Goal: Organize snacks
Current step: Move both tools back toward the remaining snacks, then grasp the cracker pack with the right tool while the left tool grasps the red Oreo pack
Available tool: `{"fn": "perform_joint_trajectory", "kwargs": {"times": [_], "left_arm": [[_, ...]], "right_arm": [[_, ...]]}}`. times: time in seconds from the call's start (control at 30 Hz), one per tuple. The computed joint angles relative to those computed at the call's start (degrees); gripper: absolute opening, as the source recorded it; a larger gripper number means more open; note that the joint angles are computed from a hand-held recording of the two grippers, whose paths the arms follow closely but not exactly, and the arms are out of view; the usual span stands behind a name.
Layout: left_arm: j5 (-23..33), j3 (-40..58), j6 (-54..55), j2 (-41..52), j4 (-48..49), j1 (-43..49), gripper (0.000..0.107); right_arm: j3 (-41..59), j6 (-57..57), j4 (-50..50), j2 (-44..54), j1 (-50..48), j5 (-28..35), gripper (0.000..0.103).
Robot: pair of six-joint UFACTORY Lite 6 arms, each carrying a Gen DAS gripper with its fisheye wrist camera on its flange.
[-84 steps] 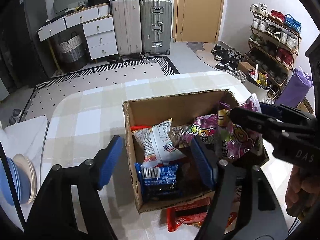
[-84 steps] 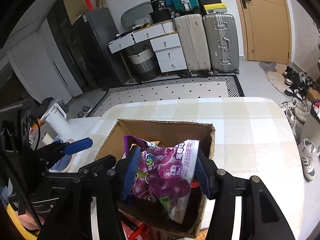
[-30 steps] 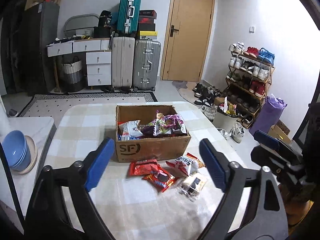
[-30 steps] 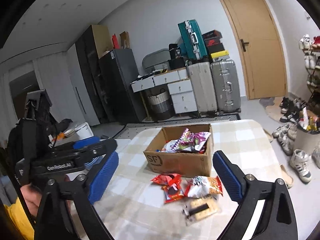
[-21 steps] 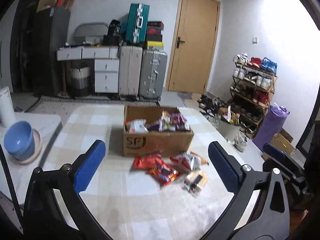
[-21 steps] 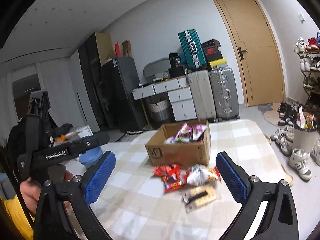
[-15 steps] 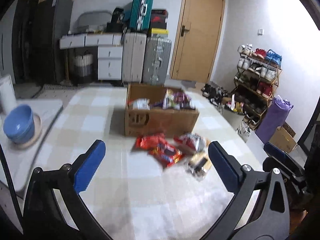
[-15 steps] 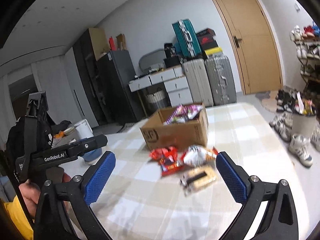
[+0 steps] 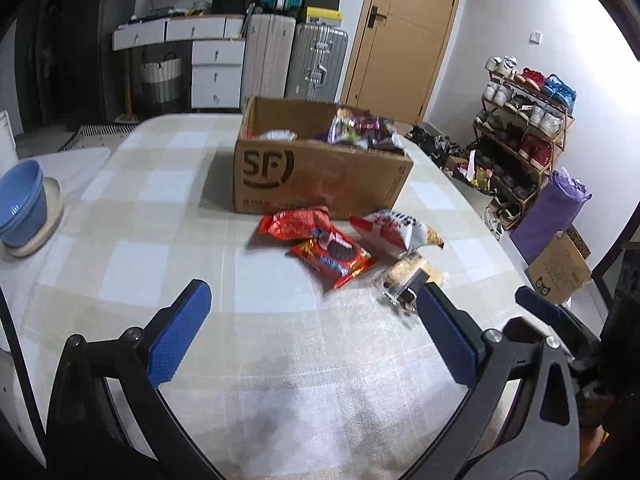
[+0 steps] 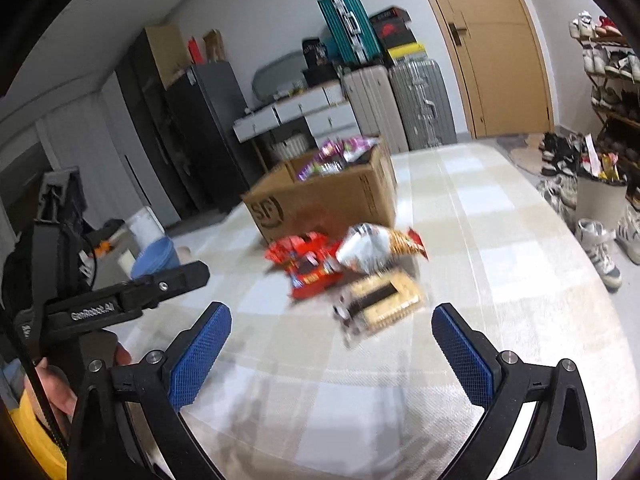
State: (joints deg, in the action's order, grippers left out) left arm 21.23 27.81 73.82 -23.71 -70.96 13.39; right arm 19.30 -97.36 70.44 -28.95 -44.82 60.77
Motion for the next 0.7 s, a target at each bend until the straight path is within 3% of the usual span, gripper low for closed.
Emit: {"fn": "perform_joint_trajectory", "kwargs": {"times": [0.2,0.3,0.47,0.6,0.7], "left_arm": [[-3.83,1.61,13.83,9.43,-14.29,-3.48,0.103],[-4.91,3.12,20.94,14.66,-22.53,-4.92,0.103],[-4.34,6.61,32.57,23.61,-34.88,-5.57,0.103],[-4.06,9.74,37.84,29.41,-40.38,-6.62,0.103],[-4.38,12.74,41.58,33.58,-44.41,-7.79,0.103]], "right_arm": [[2.81,-1.31,3.60,8.57,7.63,-9.95,0.102],[5.35,-1.38,4.62,14.84,9.32,-11.30,0.102],[9.59,-2.13,6.74,21.67,16.07,-19.05,0.102],[12.24,-5.59,10.16,23.91,26.45,-32.54,0.102],[13.92,-10.03,13.67,26.21,30.77,-36.45,0.102]]}}
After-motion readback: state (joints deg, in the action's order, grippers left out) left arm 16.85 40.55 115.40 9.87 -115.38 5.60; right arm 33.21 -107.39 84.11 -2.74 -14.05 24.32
